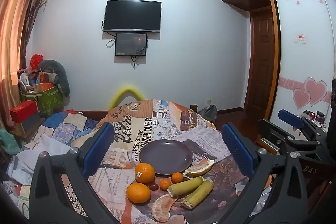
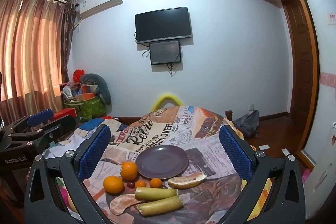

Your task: Organize fruits

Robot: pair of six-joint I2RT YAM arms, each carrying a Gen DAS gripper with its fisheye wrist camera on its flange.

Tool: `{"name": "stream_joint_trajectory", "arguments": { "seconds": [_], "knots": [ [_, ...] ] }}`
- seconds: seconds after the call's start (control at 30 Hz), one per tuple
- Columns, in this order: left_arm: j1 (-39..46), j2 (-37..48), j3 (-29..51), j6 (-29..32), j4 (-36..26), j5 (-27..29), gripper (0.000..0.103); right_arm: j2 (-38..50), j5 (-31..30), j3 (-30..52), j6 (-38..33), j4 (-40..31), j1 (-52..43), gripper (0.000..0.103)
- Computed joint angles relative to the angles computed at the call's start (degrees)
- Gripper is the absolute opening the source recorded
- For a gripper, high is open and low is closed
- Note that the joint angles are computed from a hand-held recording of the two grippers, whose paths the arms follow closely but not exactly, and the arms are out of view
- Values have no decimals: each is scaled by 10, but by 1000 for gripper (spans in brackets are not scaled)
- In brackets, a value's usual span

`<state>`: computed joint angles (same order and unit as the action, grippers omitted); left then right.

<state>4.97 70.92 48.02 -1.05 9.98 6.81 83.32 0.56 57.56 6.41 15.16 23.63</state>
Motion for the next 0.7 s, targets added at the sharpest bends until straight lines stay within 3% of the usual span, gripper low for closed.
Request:
{"name": "stream_joint_trajectory", "arguments": {
  "seconds": [0.7],
  "knots": [
    [10, 8, 1, -5, 5, 12, 103, 5, 4, 6, -5, -1, 4, 103]
  ]
}}
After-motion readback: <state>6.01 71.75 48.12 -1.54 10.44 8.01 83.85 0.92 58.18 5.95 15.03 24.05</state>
